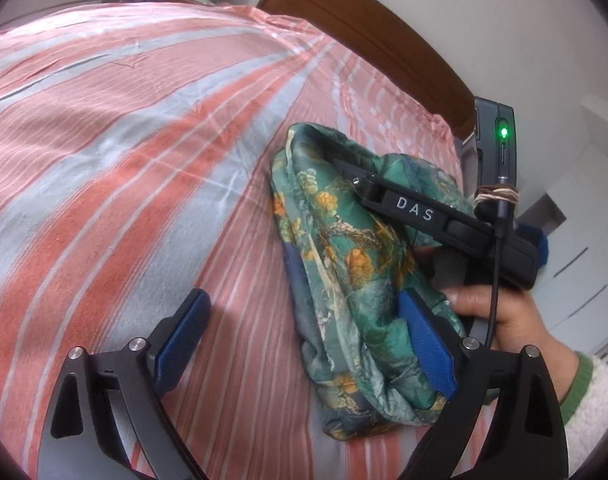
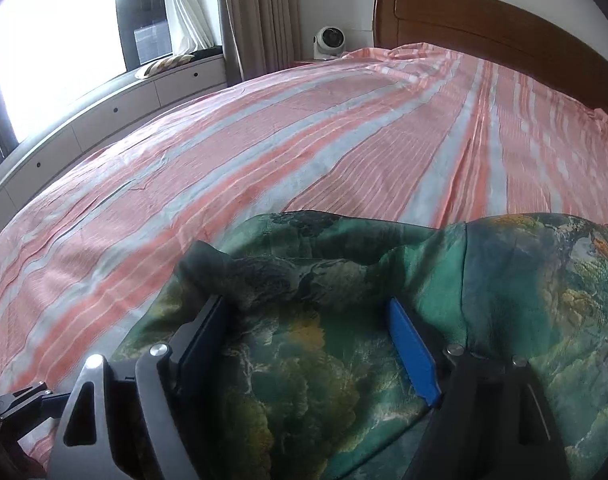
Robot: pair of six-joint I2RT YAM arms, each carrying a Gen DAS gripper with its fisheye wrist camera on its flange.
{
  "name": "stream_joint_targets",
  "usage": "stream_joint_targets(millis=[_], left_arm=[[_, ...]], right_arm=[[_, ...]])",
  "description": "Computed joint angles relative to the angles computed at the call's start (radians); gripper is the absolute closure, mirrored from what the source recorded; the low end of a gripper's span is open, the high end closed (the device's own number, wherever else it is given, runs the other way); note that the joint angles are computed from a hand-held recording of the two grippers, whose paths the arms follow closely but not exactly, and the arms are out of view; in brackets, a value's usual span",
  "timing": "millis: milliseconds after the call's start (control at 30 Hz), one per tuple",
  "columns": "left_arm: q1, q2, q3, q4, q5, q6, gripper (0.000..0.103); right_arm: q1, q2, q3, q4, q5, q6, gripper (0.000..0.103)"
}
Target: Fold large clothes
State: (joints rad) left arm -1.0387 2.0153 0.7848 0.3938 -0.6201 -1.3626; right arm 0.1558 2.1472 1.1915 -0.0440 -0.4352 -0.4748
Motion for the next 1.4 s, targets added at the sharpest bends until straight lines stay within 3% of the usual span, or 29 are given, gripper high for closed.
stream_joint_targets(millis=[67, 167, 300, 400, 467, 533, 600, 633, 700, 767, 800, 833, 967, 1033, 1100, 1167, 1200, 1300, 1400], left_arm=[[-0.003, 0.012, 0.028, -0.039, -0.017, 0.005, 0.008], [-0.003, 0.015, 0.014, -0.009, -0.022, 0.009, 0.008], [-0.004, 0.008, -0.014, 0.031, -0.02, 0.007, 0.008], [-0.003, 0.007, -0.018, 0.041, -0.018, 0.009, 0.008], [0.002, 0.009, -0.026, 0.06, -0.008, 0.011, 0.007], [0.003, 0.011, -0.027, 0.065, -0.007, 0.013, 0.007], [0.001, 0.015, -0.027, 0.072, -0.006, 0.024, 0.006], [-0.008, 0.009, -0.025, 0.067, -0.013, 0.026, 0.006], [-0.061, -0.042, -0.047, 0.02, -0.076, -0.065, 0.007], [-0.139, -0.127, -0.105, 0.014, -0.14, -0.148, 0.003], [-0.162, -0.158, -0.106, -0.035, -0.158, -0.176, 0.002], [-0.189, -0.196, -0.079, -0.167, -0.175, -0.228, 0.002], [-0.285, -0.202, 0.102, -0.635, -0.15, -0.378, 0.002], [-0.34, -0.14, 0.199, -0.773, -0.118, -0.422, 0.002], [-0.371, -0.066, 0.271, -0.825, -0.052, -0.441, 0.002], [-0.382, -0.046, 0.261, -0.768, 0.001, -0.451, 0.003], [-0.389, -0.066, 0.219, -0.682, 0.006, -0.443, 0.003], [-0.403, -0.177, 0.135, -0.583, -0.088, -0.416, 0.003], [-0.314, -0.333, 0.074, -0.507, -0.105, -0.208, 0.001]], right_arm=[[0.009, 0.006, 0.001, 0.02, 0.015, 0.005, 0.024], [0.021, -0.019, -0.006, 0.003, 0.049, 0.007, 0.024], [0.031, -0.153, 0.026, -0.192, 0.109, -0.012, 0.022], [-0.075, -0.358, 0.004, -0.424, -0.024, -0.057, 0.022], [-0.182, -0.473, -0.052, -0.514, -0.099, -0.127, 0.016], [-0.305, -0.561, -0.155, -0.528, -0.133, -0.23, 0.011], [-0.375, -0.524, -0.219, -0.533, -0.07, -0.338, 0.01], [-0.398, -0.502, -0.272, -0.477, -0.022, -0.374, 0.01], [-0.442, -0.589, -0.426, -0.315, 0.002, -0.429, 0.01], [-0.502, -0.687, -0.47, -0.364, -0.052, -0.449, 0.011], [-0.56, -0.724, -0.462, -0.451, -0.112, -0.475, 0.01], [-0.621, -0.738, -0.443, -0.549, -0.159, -0.519, 0.005], [-0.844, -0.722, -0.414, -0.745, -0.17, -0.683, 0.001], [-0.989, -0.657, -0.399, -0.789, -0.159, -0.779, 0.001], [-1.076, -0.619, -0.409, -0.749, -0.126, -0.807, 0.001], [-1.158, -0.526, -0.382, -0.742, -0.089, -0.859, 0.001], [-1.195, -0.474, -0.359, -0.751, -0.08, -0.884, 0.001], [-1.267, -0.375, -0.316, -0.763, -0.04, -0.912, 0.001], [-1.268, -0.331, -0.252, -0.836, -0.06, -0.904, 0.001]])
